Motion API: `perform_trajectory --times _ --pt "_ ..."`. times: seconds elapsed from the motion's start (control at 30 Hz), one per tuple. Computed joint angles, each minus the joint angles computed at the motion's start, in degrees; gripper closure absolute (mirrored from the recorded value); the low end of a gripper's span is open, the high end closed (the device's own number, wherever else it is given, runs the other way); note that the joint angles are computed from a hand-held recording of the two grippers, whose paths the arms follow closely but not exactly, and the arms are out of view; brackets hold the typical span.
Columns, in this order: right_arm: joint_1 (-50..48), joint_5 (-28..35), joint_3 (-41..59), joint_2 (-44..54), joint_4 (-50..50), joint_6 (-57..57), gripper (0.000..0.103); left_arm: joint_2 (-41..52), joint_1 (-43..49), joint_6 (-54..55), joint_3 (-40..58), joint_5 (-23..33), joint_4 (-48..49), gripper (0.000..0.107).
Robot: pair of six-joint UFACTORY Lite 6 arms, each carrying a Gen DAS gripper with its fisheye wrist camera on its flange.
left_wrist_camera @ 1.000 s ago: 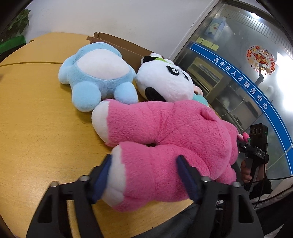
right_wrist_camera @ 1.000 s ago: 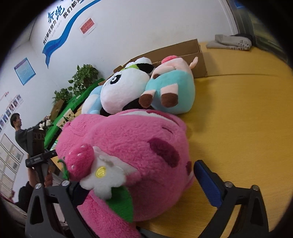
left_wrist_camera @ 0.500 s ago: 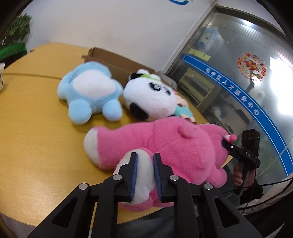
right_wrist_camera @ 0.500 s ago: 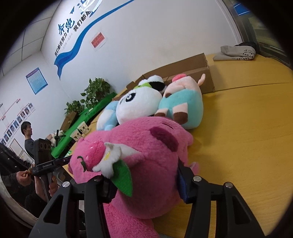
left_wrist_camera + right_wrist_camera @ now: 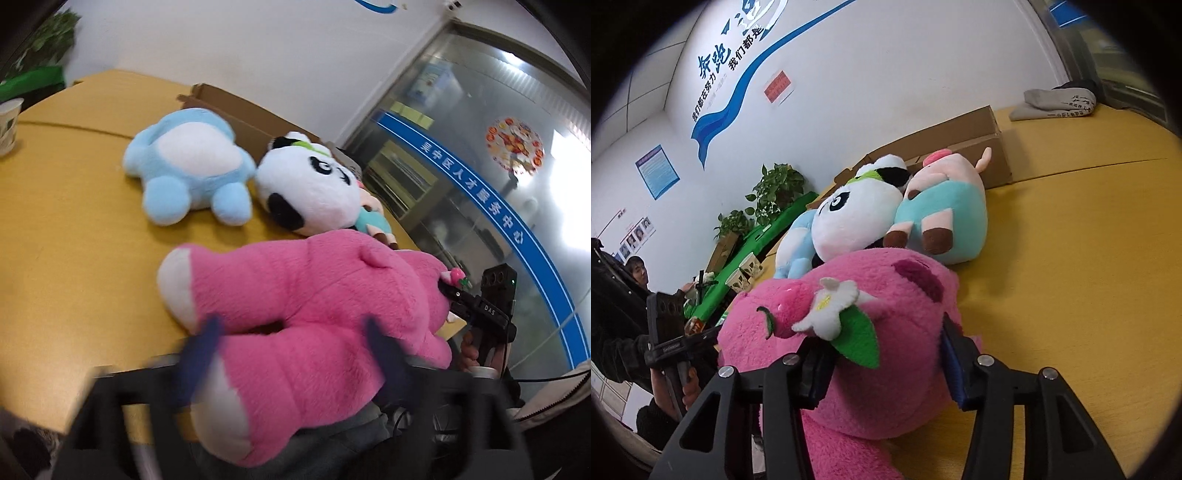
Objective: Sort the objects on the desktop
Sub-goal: 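Lift the pink bear with both grippers and carry it over the box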
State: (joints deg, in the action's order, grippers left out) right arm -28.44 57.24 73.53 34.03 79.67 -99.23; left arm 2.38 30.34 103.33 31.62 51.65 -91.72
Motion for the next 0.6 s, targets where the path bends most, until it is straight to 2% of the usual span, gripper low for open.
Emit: perform_trajectory --times 0.1,0.17,0.43,0.53,0.57,0.6 --pt "0.2 -0.6 -0.1 -0.2 0.3 -0.1 0.053 -0.4 0.1 0.5 -1.2 0.4 0.7 0.004" --pt "0.4 -1.4 -0.8 -0.8 0.9 -0.6 0.052 -1.0 -0.4 1.1 -2.0 -1.2 0.4 0.004" --pt "0.6 -2.3 -0.7 -1.0 -0.1 -0.2 0.049 2.4 12.3 7.7 -2.6 1.3 6.5 0.004" --pt "0.4 -1.8 0.2 -0.2 -0.7 0.6 0.048 7.3 8.1 9.9 -0.4 -0.5 5.1 0.005" --pt "0.3 -1.5 0.6 0.2 -1.0 1.1 0.048 9.0 6.0 10.4 0.5 -1.0 4.5 0.011" --pt "0.3 -1.5 0.8 0.3 -1.5 1.5 0.048 10.8 3.5 10.0 1.6 -1.7 3.8 0.02"
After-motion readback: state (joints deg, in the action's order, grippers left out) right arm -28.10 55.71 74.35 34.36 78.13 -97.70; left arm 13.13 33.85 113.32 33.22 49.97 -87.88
